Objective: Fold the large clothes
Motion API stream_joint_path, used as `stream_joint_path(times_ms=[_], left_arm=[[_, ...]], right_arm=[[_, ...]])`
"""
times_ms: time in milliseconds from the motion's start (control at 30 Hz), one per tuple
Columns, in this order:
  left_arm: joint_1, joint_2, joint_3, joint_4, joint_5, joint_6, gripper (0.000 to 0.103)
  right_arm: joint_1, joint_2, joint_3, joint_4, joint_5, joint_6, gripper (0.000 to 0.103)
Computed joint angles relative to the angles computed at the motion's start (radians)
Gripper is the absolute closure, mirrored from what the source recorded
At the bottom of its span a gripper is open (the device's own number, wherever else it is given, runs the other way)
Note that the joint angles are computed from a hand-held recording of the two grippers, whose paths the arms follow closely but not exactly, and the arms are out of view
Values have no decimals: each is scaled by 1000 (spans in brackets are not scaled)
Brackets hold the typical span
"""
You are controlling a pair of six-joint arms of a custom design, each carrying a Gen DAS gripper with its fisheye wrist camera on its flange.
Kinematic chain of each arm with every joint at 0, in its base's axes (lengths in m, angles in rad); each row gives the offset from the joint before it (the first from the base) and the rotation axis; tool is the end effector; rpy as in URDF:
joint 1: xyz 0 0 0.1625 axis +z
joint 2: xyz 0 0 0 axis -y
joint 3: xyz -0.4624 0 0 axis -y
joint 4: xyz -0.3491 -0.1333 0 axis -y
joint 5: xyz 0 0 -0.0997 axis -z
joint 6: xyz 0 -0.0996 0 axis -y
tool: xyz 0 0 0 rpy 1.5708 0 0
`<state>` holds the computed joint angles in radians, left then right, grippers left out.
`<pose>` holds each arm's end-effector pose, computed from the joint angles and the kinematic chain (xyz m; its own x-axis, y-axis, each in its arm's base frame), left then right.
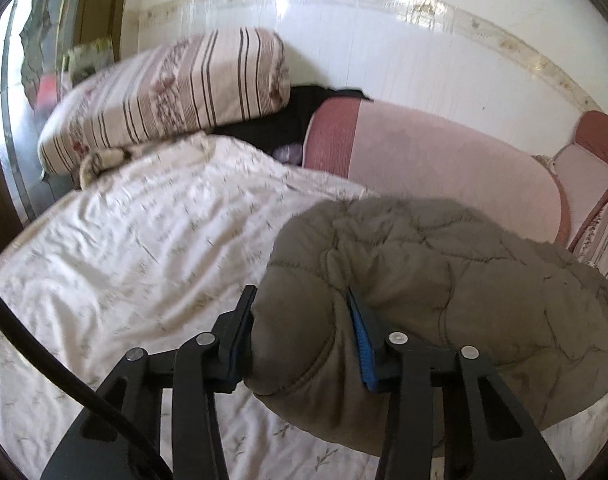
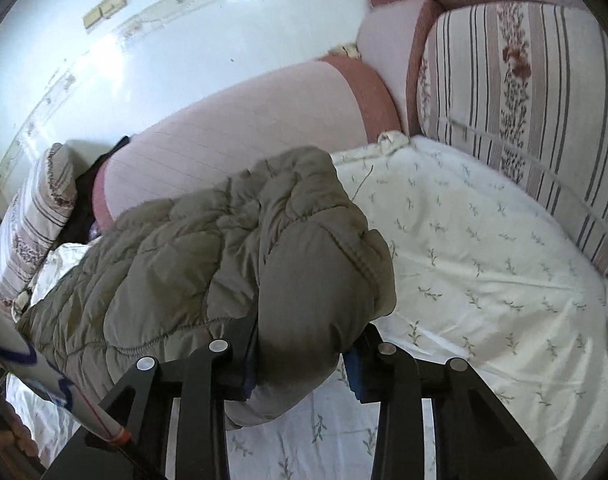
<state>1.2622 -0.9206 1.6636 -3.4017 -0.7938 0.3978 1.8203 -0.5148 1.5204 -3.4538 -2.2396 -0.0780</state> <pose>-0.0027 -0.6774 0.3497 -0.7455 -0.1744 -0.6432 0.4663 0.5532 -0.6904 0.2454 -0.6735 0.1221 -0.8631 0.2193 0.4550 -0.2258 0.6384 -0.7359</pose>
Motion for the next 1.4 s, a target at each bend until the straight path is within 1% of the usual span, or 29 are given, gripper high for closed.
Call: stream_joint_path(times_ms=[67, 100, 133, 167, 200, 233, 300, 367, 400, 433, 467, 533, 567, 600, 633, 667, 700, 733, 800, 833, 900, 933, 967, 1000, 1067, 1133, 1267, 1367, 1400], left_arm=[[-13, -19, 35, -48, 13, 34, 67], [-22, -34, 65, -89, 26, 48, 72], [-32, -44, 93, -141, 40, 73, 82], [-45, -57, 126, -193, 55, 108, 82], [-53, -77, 154, -202, 68, 109, 82], [-52, -94, 169, -170, 73, 78, 82], [-32, -153, 220, -44, 52, -44, 82], [-16, -167, 250, -24, 82, -73, 82], [-6, -180, 257, 22, 81, -107, 82], [6, -193, 259, 78, 59, -140, 82], [11, -192, 260, 93, 55, -150, 82], [11, -182, 270, 62, 63, -128, 82], [11, -179, 275, 54, 58, -121, 80], [10, -176, 278, 62, 53, -122, 74], [8, -172, 285, 62, 46, -123, 70], [5, -169, 293, 58, 40, -121, 69], [2, -165, 296, 63, 36, -116, 66], [-6, -158, 303, 58, 39, -102, 61], [-20, -144, 317, 16, 39, -71, 54], [-27, -135, 323, -13, 41, -47, 52], [-42, -113, 329, -64, 52, -1, 49], [-46, -106, 330, -81, 51, 12, 49], [-52, -97, 333, -96, 49, 24, 48], [-57, -90, 334, -106, 48, 32, 47], [-68, -69, 334, -133, 51, 57, 46], [-80, -43, 327, -165, 56, 89, 43], [-85, 2, 300, -200, 52, 120, 40], [-82, 53, 268, -234, 67, 168, 40], [-80, 68, 260, -248, 74, 188, 40]], right_arm=[[10, -20, 33, -20, 6, 0, 66], [16, -35, 65, -37, 10, 6, 66], [21, -47, 89, -49, 13, 10, 66], [28, -59, 117, -64, 12, 9, 66], [37, -69, 149, -87, 10, 3, 66], [46, -73, 173, -104, 6, -3, 66], [58, -79, 230, -128, -9, 6, 66], [60, -83, 280, -154, -24, 37, 66], [56, -90, 305, -153, -26, 61, 66], [53, -98, 327, -148, -24, 87, 66], [43, -107, 353, -143, -17, 120, 66], [25, -113, 376, -137, -12, 154, 66], [14, -112, 379, -131, -15, 164, 65], [3, -112, 379, -113, -17, 184, 61], [-15, -119, 379, -65, -7, 223, 57], [-32, -131, 387, -28, 20, 253, 56], [-50, -148, 408, -21, 59, 293, 52], [-58, -163, 427, -25, 84, 320, 43], [-50, -191, 458, -26, 64, 361, 34], [-39, -200, 478, -50, 42, 367, 34], [4, -197, 508, -156, -50, 329, 34], [33, -185, 508, -215, -107, 280, 34], [60, -171, 501, -269, -145, 217, 34], [77, -160, 492, -303, -156, 172, 34], [105, -139, 464, -342, -141, 81, 34], [117, -121, 429, -297, -117, 52, 34], [121, -64, 309, -125, -79, 36, 34], [112, -15, 215, -45, -87, 16, 34], [107, 0, 194, -37, -84, 8, 34]])
